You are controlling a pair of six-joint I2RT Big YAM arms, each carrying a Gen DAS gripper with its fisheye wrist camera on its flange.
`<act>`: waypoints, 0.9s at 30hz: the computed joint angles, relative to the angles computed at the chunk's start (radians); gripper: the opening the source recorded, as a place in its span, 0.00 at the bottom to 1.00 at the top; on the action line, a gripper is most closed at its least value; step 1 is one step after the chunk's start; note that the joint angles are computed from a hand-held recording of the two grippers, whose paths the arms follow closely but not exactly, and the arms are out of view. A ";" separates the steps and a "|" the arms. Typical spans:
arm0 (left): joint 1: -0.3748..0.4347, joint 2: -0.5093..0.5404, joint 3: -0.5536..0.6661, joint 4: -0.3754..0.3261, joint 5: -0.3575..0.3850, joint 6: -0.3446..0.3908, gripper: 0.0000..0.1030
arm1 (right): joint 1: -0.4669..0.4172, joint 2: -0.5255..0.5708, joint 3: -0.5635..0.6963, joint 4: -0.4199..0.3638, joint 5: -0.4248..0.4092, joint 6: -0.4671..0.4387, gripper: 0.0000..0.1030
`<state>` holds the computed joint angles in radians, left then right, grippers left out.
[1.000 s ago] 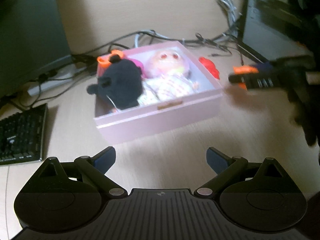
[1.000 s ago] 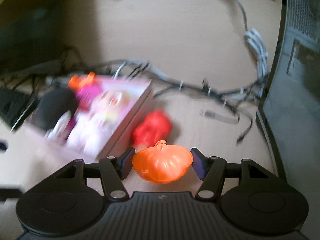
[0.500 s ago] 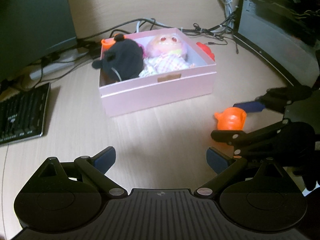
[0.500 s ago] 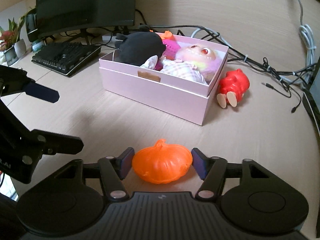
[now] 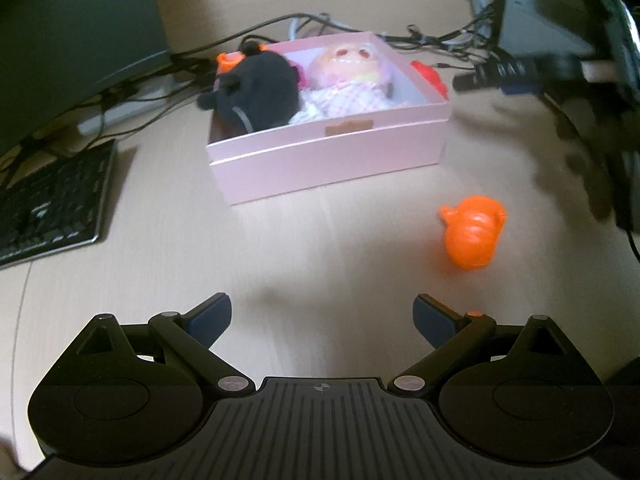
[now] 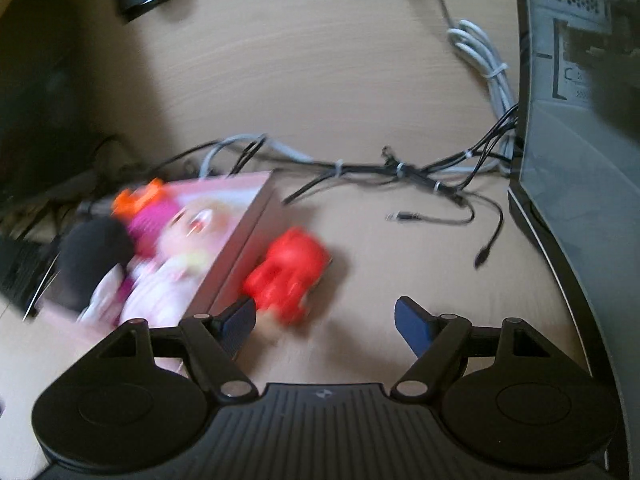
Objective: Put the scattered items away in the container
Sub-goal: 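Grasp the red hooded doll beside the pink box with the right gripper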
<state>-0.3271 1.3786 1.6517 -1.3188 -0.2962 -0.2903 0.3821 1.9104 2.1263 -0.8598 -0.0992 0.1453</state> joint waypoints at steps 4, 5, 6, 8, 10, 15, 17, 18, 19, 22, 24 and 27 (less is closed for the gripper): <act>-0.006 0.009 0.016 -0.048 -0.043 -0.056 0.97 | -0.004 0.125 0.175 -0.042 -0.005 0.027 0.75; -0.008 0.011 0.021 -0.060 -0.051 -0.068 0.97 | -0.007 0.158 0.227 -0.073 -0.030 0.032 0.75; -0.009 0.014 0.025 -0.071 -0.058 -0.080 0.97 | -0.011 0.192 0.285 -0.116 -0.068 0.036 0.75; -0.012 0.021 0.035 -0.090 -0.070 -0.097 0.97 | -0.016 0.253 0.387 -0.190 -0.121 0.034 0.76; -0.014 0.030 0.046 -0.105 -0.078 -0.107 0.97 | 0.003 0.214 0.318 -0.137 -0.003 -0.014 0.77; -0.015 0.049 0.062 -0.126 -0.073 -0.109 0.97 | 0.003 0.082 0.082 0.039 0.022 -0.035 0.77; -0.016 0.058 0.070 -0.132 -0.064 -0.100 0.97 | -0.002 0.092 0.084 0.034 0.022 -0.032 0.77; -0.018 0.061 0.074 -0.131 -0.064 -0.091 0.97 | -0.001 0.101 0.092 0.031 0.039 -0.041 0.77; -0.020 0.064 0.077 -0.130 -0.065 -0.081 0.97 | -0.003 0.114 0.104 0.026 0.043 -0.045 0.77; -0.023 0.063 0.079 -0.115 -0.068 -0.061 0.97 | -0.009 0.168 0.182 -0.030 0.021 -0.065 0.76; -0.022 0.062 0.079 -0.106 -0.067 -0.056 0.97 | -0.012 0.199 0.232 -0.073 0.012 -0.078 0.56; -0.021 0.056 0.072 -0.078 -0.055 -0.040 0.97 | -0.015 0.157 0.167 -0.058 0.009 -0.067 0.50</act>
